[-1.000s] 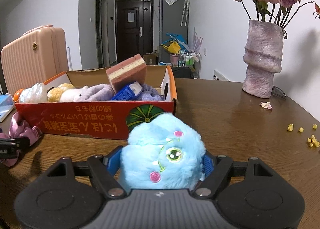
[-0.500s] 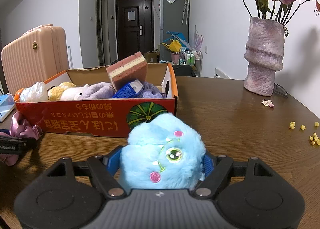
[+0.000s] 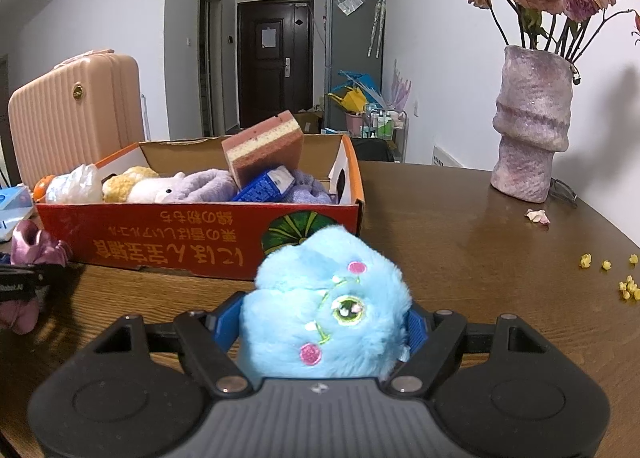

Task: Organize soft objects
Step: 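Grasp the pink satin bow with the left gripper while the right gripper holds the plush, then carry the pink bow and blue plush over the cardboard box with both grippers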

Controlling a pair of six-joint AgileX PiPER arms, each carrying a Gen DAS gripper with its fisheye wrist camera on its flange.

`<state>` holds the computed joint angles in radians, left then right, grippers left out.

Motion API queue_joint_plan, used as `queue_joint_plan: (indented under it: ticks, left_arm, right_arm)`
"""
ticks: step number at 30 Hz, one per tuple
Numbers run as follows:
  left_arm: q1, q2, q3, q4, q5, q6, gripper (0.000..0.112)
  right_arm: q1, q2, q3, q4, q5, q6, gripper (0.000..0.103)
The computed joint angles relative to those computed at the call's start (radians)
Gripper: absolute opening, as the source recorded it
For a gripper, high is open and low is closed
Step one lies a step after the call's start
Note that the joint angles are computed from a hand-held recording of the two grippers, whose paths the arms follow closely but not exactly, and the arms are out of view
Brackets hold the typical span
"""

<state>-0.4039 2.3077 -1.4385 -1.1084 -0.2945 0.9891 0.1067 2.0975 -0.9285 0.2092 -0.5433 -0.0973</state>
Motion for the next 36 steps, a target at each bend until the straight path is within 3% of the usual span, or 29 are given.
queue_joint_plan:
  ticks: [9, 21, 36]
  left_arm:
    - [-0.060, -0.068, 0.130, 0.218, -0.124, -0.255, 0.035]
    - [-0.105, -0.147, 0.235, 0.275, -0.212, -0.394, 0.035]
    - [-0.129, -0.181, 0.278, 0.289, -0.262, -0.425, 0.035]
  right_arm:
    - [0.019, -0.006, 0.037, 0.033, -0.080, -0.029, 0.077]
    - [0.051, -0.041, 0.118, 0.046, -0.217, 0.016, 0.077]
    - [0.093, -0.040, 0.161, 0.045, -0.346, 0.028, 0.077]
